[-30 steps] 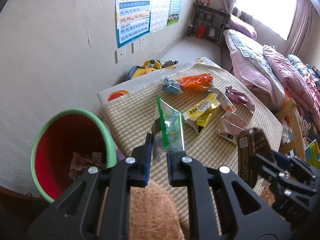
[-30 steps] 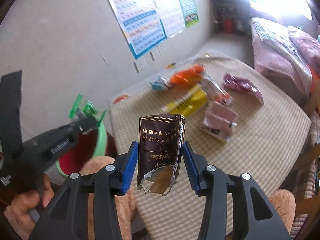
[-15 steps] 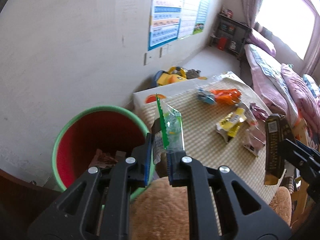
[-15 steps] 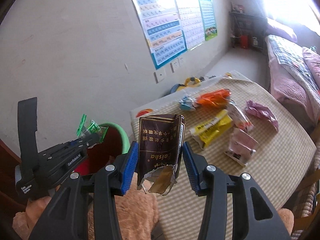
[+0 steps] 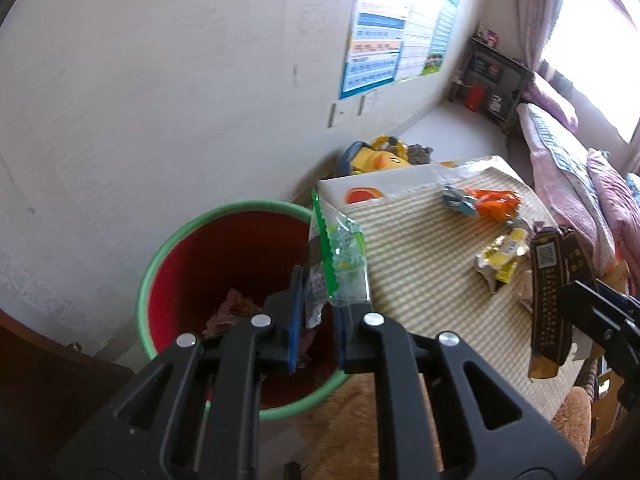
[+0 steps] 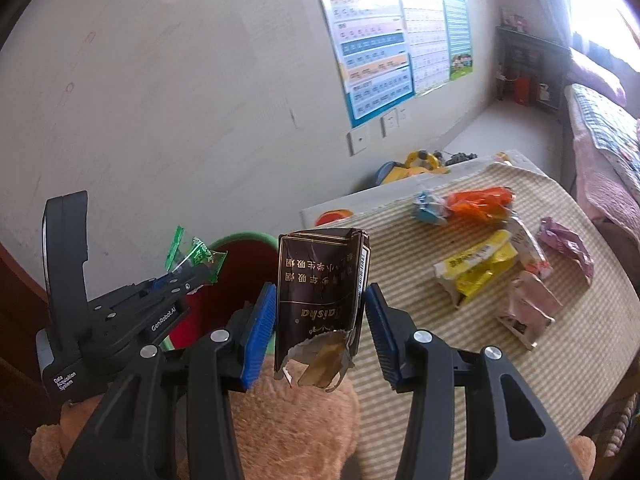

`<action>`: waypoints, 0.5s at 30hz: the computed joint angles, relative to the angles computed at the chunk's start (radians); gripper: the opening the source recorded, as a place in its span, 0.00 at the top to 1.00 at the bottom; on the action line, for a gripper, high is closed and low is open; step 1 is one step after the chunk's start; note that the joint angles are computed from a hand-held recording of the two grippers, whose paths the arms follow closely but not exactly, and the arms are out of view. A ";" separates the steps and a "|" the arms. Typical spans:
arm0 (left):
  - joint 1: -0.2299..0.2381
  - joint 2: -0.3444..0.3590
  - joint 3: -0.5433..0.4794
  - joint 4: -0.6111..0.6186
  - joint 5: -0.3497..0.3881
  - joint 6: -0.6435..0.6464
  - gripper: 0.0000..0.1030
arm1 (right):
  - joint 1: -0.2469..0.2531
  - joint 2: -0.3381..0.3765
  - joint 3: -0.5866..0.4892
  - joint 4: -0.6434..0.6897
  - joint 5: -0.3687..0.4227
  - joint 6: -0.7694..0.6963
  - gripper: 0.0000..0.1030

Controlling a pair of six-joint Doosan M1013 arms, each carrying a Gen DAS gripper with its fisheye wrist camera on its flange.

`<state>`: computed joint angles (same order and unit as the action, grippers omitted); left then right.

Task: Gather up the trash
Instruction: 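Carry the green wrapper over the bucket with the left tool while the right tool carries the brown box there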

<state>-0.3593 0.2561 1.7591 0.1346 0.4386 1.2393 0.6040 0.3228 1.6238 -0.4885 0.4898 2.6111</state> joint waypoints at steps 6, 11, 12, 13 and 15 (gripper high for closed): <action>0.040 0.004 0.007 0.049 0.012 -0.075 0.88 | 0.010 0.047 -0.055 0.085 0.013 -0.118 0.57; 0.070 0.010 0.014 0.037 0.025 -0.085 0.87 | 0.019 0.084 -0.097 0.155 0.023 -0.214 0.57; 0.076 0.013 0.015 0.028 0.028 -0.079 0.87 | 0.021 0.092 -0.108 0.169 0.024 -0.233 0.57; 0.078 0.015 0.015 0.025 0.030 -0.079 0.87 | 0.023 0.100 -0.118 0.182 0.024 -0.251 0.57; 0.086 0.019 0.015 0.012 0.036 -0.071 0.87 | 0.026 0.111 -0.133 0.200 0.022 -0.276 0.57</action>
